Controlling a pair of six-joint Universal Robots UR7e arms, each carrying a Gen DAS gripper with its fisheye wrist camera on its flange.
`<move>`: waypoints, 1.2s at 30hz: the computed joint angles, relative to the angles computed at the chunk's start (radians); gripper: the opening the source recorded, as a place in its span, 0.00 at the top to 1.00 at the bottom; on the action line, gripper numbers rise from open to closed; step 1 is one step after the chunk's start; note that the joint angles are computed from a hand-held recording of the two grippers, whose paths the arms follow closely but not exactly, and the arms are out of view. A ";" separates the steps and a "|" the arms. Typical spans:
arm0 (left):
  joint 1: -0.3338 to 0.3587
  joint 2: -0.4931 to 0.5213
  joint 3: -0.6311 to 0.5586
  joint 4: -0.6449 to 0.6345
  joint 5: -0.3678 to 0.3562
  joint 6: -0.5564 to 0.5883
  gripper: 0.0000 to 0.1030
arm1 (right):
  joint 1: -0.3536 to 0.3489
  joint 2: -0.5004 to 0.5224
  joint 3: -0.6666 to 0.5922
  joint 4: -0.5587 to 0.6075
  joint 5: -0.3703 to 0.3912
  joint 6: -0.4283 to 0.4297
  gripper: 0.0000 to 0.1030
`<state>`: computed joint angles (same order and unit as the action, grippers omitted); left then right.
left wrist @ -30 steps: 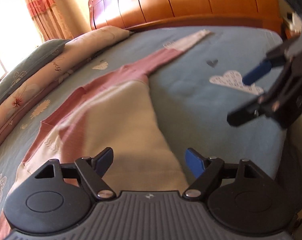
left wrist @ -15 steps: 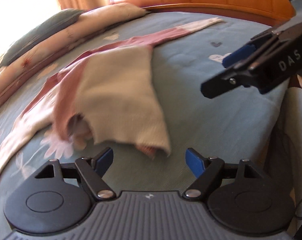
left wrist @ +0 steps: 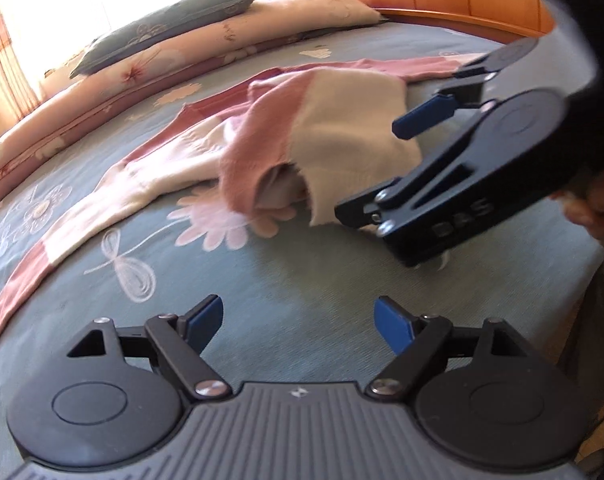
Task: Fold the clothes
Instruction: 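Grasp the pink hem of the sweater with the right tool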
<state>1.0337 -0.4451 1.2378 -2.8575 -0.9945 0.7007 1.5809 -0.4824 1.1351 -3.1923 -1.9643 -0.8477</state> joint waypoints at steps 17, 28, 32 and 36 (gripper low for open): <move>0.000 0.027 -0.057 0.036 -0.051 -0.039 0.18 | -0.041 -0.034 0.025 -0.239 -0.308 -0.028 0.12; -0.003 0.036 -0.075 0.035 -0.012 -0.038 0.18 | -0.020 -0.068 0.129 -0.298 -0.023 -0.297 0.12; 0.002 0.025 -0.083 0.039 0.012 -0.020 0.18 | -0.003 0.007 0.051 -0.261 0.057 -0.653 0.12; 0.009 0.016 -0.094 0.046 0.051 -0.005 0.18 | 0.009 0.109 -0.075 -0.209 0.036 -1.016 0.12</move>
<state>1.0424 -0.4289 1.1436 -2.8112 -0.9440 0.6953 1.5898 -0.3731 1.0598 -3.4017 -1.9280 -1.8640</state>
